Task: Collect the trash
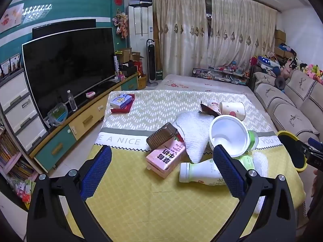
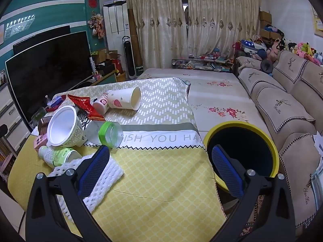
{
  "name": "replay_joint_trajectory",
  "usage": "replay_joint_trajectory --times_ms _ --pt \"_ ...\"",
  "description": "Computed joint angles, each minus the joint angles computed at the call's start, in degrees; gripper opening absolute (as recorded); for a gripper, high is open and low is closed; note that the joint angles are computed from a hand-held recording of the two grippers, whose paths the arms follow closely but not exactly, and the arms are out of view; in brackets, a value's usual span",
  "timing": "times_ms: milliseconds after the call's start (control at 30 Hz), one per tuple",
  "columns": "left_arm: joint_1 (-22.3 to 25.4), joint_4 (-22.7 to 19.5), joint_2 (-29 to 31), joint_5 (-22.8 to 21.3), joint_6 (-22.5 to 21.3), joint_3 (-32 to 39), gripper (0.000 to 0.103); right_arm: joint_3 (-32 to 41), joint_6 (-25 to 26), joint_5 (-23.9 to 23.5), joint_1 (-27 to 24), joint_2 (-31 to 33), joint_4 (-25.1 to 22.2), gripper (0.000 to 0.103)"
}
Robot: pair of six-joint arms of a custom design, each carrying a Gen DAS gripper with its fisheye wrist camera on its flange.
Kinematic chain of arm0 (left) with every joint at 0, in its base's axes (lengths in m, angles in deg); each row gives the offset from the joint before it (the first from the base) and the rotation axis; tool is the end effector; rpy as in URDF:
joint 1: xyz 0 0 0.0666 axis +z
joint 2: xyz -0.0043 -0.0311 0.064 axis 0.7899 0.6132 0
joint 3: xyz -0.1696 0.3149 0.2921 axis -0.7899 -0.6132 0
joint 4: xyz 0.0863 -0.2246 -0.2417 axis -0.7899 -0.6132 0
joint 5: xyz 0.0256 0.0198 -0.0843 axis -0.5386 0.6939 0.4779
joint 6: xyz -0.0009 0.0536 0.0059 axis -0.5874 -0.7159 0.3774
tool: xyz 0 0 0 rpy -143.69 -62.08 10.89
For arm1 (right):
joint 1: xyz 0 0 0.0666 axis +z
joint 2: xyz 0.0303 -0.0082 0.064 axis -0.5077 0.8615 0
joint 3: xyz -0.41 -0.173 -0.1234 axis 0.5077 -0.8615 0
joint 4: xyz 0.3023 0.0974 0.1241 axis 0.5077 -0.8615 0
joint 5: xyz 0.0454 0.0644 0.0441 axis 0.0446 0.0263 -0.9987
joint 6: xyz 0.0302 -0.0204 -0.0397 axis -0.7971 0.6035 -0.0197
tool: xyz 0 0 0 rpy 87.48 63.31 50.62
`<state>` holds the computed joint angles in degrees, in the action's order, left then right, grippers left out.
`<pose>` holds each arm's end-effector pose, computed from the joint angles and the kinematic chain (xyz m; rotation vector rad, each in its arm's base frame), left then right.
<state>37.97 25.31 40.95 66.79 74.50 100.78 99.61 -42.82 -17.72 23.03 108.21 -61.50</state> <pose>0.3515 -0.0910 0.5996 0.3240 2.1337 -0.1670 0.2630 0.3093 0.5751 0.4583 2.1609 -0.1235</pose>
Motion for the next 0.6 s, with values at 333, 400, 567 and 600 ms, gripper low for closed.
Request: replay_joint_trajectory --times_ms 333,400,567,600 --pt "-0.8 -1.2 0.3 -0.9 -1.4 0.9 0.099 0.1 -0.2 0.3 0.1 0.1 -0.4 0.097" --pt "-0.6 -1.3 0.2 -0.6 -1.6 0.9 0.099 0.2 0.3 0.2 -0.4 0.3 0.3 0.097" --pt "-1.1 -1.0 0.2 -1.3 -1.6 0.5 0.099 -0.4 0.0 0.0 0.0 -0.1 0.1 0.097" --pt "-1.1 -1.1 0.2 -1.2 -1.6 0.5 0.099 -0.2 0.2 -0.1 -0.2 -0.1 0.2 0.097"
